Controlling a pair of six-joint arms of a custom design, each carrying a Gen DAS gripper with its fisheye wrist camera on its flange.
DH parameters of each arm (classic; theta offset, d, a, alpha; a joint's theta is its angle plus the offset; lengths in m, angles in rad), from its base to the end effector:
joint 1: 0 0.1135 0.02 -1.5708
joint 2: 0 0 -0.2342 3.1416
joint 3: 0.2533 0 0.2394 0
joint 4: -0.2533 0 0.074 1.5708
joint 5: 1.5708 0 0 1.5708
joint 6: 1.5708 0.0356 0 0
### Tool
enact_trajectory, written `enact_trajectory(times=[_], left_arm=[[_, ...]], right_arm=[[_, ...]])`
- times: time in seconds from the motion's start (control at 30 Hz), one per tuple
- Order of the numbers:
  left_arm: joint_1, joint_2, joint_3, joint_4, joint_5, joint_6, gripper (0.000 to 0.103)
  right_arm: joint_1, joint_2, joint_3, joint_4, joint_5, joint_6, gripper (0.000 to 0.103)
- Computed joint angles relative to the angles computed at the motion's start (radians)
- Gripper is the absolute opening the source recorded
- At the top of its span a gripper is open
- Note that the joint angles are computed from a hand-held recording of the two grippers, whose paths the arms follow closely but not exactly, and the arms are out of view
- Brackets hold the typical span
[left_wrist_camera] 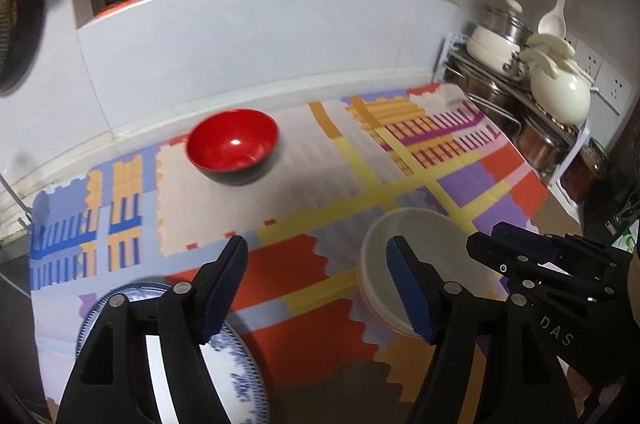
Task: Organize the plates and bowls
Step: 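Lower the white bowl into the pink bowl and open both tools, then move both open tools to the red bowl's rim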
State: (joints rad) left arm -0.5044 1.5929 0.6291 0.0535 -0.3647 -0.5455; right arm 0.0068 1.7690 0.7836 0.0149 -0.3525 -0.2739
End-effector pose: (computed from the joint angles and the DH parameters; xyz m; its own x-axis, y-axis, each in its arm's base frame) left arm 0.2447 -0.1206 0.1068 -0.7259 -0.1530 -0.6706 -0.1365 0.9876 -0.0775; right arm 0.3048 0.0144 0.0945 -0.7399 -0.2589 -0.6209 -0.4171 0.9007 0.1215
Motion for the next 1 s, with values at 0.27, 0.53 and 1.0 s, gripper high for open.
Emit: enact_trajectory(times=[0.27, 0.53, 1.0], left_arm=[[0.079, -0.123, -0.081, -0.019, -0.024, 0.041, 0.076], [0.181, -0.210, -0.119, -0.031, -0.021, 0.104, 0.078], [0.366, -0.140, -0.042, 0.011, 0.017, 0.248, 0.080]], right_arm=[[0.093, -0.011, 0.028, -0.010, 0.012, 0.043, 0.029], [0.182, 0.029, 0.109, -0.039, 0.019, 0.088, 0.029], [0.292, 0.154, 0.342, -0.116, 0.055, 0.109, 0.029]])
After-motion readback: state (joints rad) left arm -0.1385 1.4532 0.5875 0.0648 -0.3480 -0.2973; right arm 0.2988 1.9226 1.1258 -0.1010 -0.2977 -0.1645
